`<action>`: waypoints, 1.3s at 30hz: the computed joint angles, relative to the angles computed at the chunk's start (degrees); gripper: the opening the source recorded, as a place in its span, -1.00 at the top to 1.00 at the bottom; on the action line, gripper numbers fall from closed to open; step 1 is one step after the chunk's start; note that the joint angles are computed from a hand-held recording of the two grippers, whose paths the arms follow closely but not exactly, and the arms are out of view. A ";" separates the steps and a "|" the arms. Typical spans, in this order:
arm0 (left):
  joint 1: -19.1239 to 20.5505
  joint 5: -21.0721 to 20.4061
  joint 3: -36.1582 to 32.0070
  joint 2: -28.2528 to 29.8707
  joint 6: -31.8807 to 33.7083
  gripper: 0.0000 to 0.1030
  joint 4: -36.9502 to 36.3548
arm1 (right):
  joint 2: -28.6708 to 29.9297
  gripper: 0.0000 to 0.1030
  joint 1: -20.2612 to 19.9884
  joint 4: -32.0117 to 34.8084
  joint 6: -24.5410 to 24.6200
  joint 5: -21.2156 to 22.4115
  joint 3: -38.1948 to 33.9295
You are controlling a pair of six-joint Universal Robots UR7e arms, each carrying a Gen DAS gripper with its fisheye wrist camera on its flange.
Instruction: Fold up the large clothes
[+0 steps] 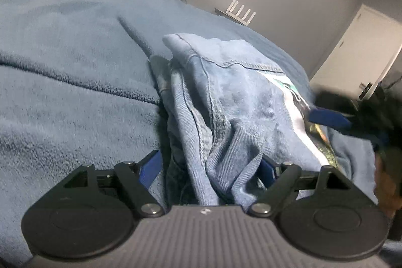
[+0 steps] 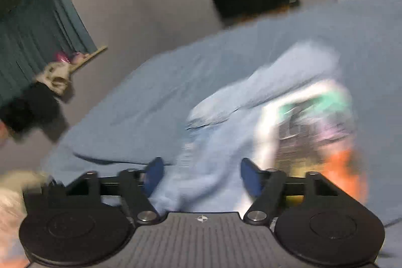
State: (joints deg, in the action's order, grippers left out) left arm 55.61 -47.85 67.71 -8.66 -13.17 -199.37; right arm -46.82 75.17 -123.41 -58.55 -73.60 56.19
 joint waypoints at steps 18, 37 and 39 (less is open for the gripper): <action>-1.16 7.84 -7.90 5.81 5.60 -0.60 -8.62 | -7.50 -0.46 -6.08 -37.62 -22.81 -7.96 22.85; -5.37 14.57 -0.08 4.52 -2.05 -0.74 -11.82 | -3.19 -0.76 -8.16 -21.81 -4.54 -8.02 9.75; -6.68 16.90 -0.57 5.10 -0.80 -0.74 -9.73 | -4.34 -0.76 -8.00 -21.06 -6.14 -9.92 11.19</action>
State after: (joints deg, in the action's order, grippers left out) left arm 48.93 -30.95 67.14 -3.57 -13.97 -209.10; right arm -51.16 67.17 -144.48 -64.69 -83.52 67.38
